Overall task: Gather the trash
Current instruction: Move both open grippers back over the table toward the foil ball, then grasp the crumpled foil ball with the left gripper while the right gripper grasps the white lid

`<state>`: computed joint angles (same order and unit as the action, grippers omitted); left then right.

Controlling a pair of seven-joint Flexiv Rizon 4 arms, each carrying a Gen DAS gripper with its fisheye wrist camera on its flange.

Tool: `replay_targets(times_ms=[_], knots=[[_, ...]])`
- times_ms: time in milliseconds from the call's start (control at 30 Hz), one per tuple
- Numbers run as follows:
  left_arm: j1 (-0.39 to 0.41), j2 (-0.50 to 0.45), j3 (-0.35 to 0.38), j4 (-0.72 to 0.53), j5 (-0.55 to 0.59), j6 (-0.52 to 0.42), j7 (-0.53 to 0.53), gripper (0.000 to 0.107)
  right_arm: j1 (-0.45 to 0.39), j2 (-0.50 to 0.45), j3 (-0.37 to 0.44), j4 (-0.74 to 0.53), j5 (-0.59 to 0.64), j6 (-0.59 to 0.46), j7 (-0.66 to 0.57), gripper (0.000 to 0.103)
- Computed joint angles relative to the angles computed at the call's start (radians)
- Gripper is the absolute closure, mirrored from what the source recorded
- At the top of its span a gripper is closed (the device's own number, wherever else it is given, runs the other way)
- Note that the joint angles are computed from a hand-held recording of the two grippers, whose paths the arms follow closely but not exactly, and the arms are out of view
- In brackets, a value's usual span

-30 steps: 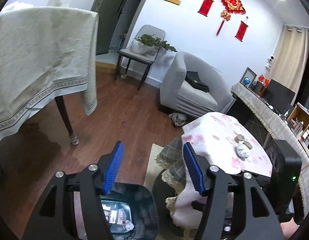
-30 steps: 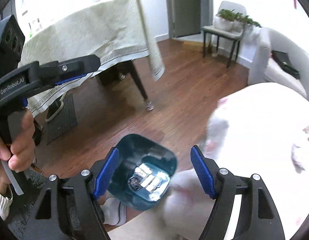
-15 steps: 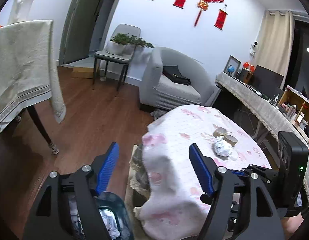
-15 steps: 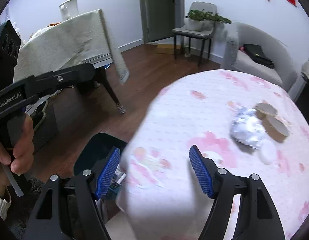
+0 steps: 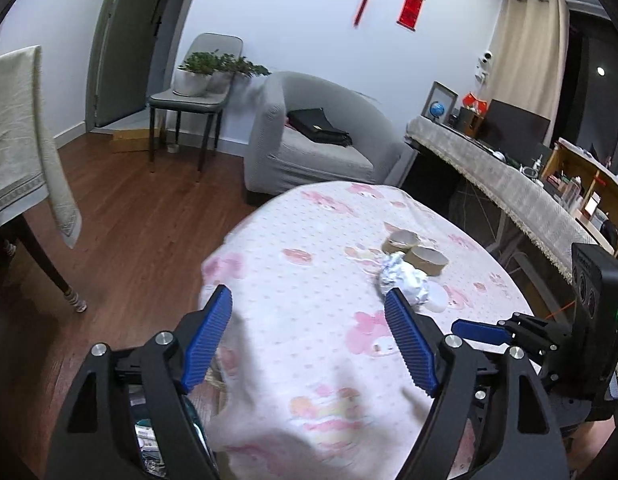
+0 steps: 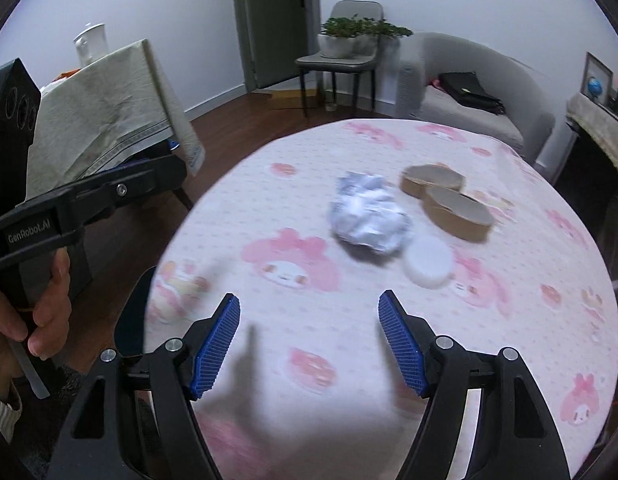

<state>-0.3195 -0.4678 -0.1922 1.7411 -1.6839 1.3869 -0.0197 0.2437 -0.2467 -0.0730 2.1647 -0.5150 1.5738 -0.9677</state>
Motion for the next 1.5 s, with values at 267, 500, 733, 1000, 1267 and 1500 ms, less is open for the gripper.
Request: replay_targets(times_ms=[267,500,733,1000,1267,1500], knots=[[-0.016,-0.041,-0.041,-0.028,0.105,0.018,-0.073,0.023,-0.006,0.027,-0.071,0.046,-0.051,0.031,0.057,0.030],[0.000,-0.080,-0.096,-0.052,0.228,0.019,-0.177,0.022,0.026,0.042,-0.166,0.080,-0.164,0.046,0.129,0.024],[0.025,-0.129,-0.140,-0.080,0.398,0.026,-0.325,0.022,-0.018,0.047,-0.155,0.099,-0.183,0.048,0.137,0.022],[-0.012,-0.183,-0.045,-0.132,0.722,-0.032,-0.619,0.024,-0.042,0.068,-0.189,0.137,-0.251,0.067,0.178,0.022],[-0.008,-0.214,0.012,-0.195,0.943,-0.118,-0.818,0.027,-0.116,0.067,-0.117,0.139,-0.187,0.058,0.120,0.022],[0.035,-0.229,-0.027,-0.221,1.046,-0.130,-0.901,0.032,-0.193,0.032,0.030,0.080,0.027,0.003,-0.030,0.021]])
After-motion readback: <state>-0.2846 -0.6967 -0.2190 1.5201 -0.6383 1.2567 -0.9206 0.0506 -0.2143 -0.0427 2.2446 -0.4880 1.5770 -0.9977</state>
